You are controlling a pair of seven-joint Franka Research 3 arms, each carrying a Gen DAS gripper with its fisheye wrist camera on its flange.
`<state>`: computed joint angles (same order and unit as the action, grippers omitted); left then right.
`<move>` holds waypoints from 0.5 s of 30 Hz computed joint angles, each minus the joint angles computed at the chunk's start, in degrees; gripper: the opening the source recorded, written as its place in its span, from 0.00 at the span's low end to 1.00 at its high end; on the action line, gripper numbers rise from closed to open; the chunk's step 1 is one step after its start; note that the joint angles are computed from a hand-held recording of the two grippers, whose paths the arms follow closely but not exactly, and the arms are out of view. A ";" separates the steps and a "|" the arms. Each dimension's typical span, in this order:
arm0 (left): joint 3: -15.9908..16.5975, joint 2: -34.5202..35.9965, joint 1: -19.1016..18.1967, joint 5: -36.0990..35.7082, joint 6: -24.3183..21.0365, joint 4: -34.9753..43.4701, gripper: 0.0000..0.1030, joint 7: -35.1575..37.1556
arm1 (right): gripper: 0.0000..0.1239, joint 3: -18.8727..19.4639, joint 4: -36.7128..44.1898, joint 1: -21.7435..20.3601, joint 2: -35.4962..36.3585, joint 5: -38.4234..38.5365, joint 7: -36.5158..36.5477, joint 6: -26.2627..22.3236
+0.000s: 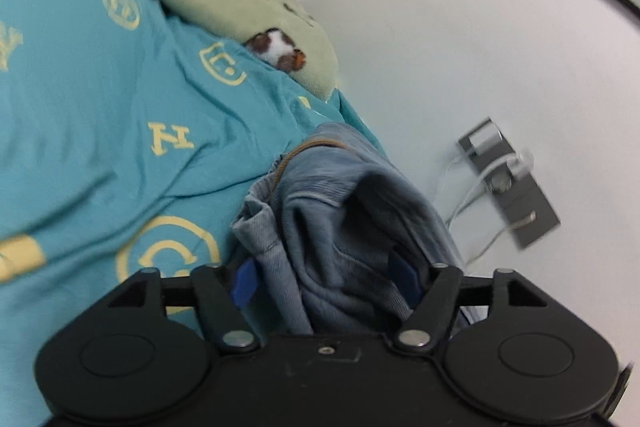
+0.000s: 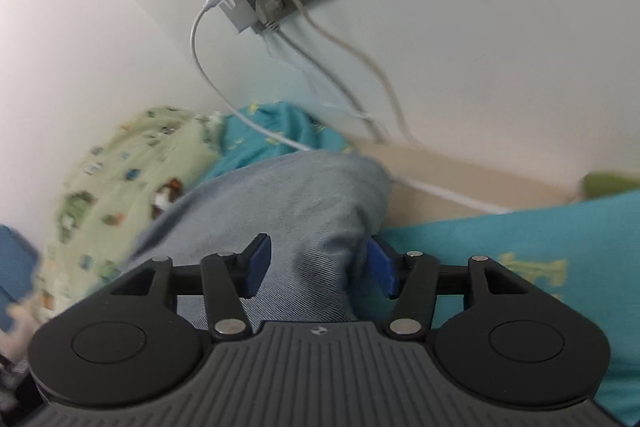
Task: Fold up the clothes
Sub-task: 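Lower the jeans onto the sheet edge and open both grippers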
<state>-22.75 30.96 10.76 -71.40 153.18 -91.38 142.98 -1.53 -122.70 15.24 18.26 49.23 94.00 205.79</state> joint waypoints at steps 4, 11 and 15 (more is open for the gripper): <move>0.99 -7.73 1.19 -1.54 1.23 -6.45 0.79 4.64 | 0.46 -1.41 -1.11 4.67 -4.32 6.01 -9.52 -0.05; 6.42 -18.45 0.12 -5.46 0.22 -11.81 0.88 10.65 | 0.46 2.24 2.65 5.96 -8.85 8.98 -18.11 -0.26; 10.09 -22.66 -0.94 -7.19 0.85 -13.03 0.90 12.77 | 0.46 1.84 9.68 9.74 -8.50 16.18 -30.61 -2.88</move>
<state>-12.66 8.30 9.82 -78.59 154.02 -104.42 155.75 0.32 -113.02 24.99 9.76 65.42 63.39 202.92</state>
